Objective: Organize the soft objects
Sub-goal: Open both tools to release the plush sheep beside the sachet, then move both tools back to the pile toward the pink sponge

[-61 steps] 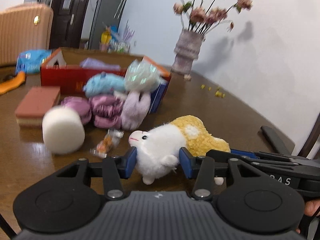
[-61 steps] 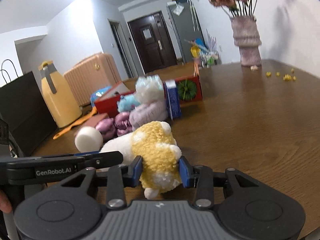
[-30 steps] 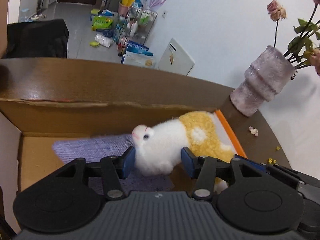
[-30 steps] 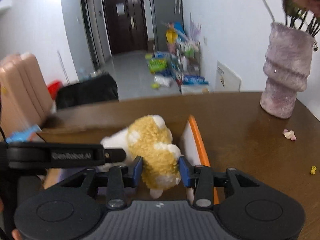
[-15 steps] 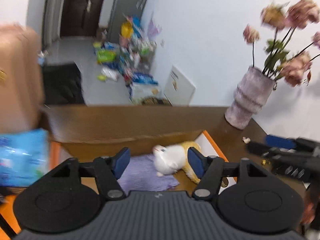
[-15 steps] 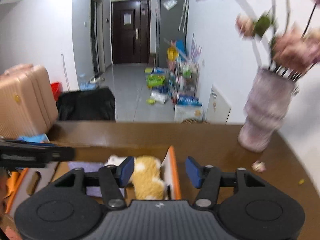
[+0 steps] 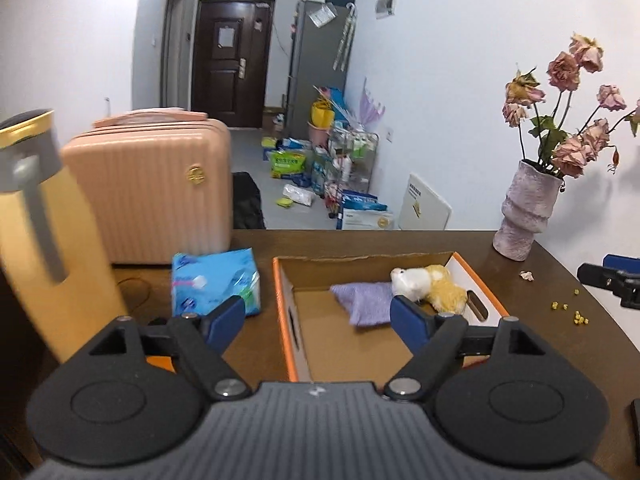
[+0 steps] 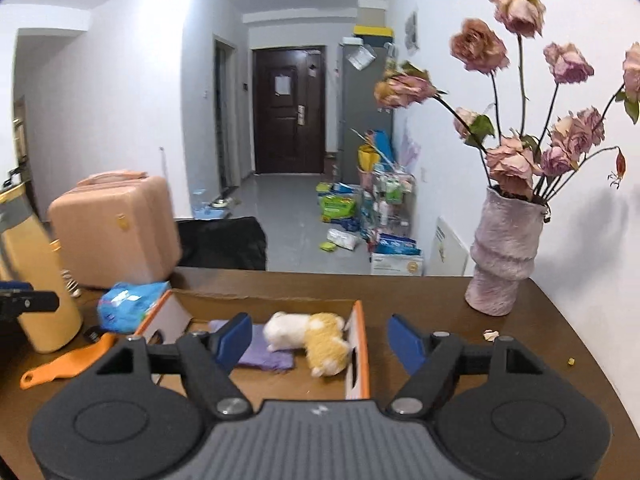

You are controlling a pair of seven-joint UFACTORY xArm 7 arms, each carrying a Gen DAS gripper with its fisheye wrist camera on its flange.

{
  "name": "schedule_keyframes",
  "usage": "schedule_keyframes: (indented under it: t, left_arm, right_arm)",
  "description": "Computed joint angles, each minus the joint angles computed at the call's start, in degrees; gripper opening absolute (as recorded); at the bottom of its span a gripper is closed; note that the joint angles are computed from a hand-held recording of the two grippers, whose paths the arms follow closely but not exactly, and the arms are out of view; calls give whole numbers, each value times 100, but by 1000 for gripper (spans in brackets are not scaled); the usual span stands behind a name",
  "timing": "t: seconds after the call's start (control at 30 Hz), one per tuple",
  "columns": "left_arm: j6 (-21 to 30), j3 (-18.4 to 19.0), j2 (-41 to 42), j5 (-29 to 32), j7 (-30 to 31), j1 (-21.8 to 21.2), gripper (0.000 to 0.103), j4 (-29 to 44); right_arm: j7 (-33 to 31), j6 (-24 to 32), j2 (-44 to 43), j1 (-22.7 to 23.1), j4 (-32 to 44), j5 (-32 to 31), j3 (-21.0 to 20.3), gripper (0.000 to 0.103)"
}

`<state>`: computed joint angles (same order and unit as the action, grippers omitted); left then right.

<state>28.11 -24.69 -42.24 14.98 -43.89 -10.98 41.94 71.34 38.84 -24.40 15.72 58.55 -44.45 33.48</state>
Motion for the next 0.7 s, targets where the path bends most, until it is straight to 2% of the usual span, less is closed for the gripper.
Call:
schedule_keyframes:
  t: [0.13, 0.27, 0.37, 0.53, 0.63, 0.7]
  left_arm:
    - [91, -268, -1337, -63, -332, -395, 84, -941]
    - [470, -836, -2748, -187, -747, -995, 88, -1774]
    - [1125, -1402, -3612, -383, -1198, -1725, 92, -2155]
    - [2685, -2375, -4343, -854, -2212, -2953, 95, -2156]
    - [3367, -2635, -4346, -1143, -2758, -3488, 95, -2023]
    - [3617, -2727, -4206, -1152, -2903, -3648, 95, -1905]
  right_arm:
    - [586, -143, -758, 95, -716, -86, 383, 75]
    - [1192, -132, -1753, 178, -1434, 167, 1039, 77]
    - [1598, 50, -2420, 440, -1829, 636, 1583, 83]
    - [1948, 1047, -2948, 776, -1714, 1696, 2789, 84]
    - [2141, 1435, -3074, 762, -1484, 2303, 3423, 87]
    - [2099, 1600, -3036, 704, -1332, 2657, 3624, 87]
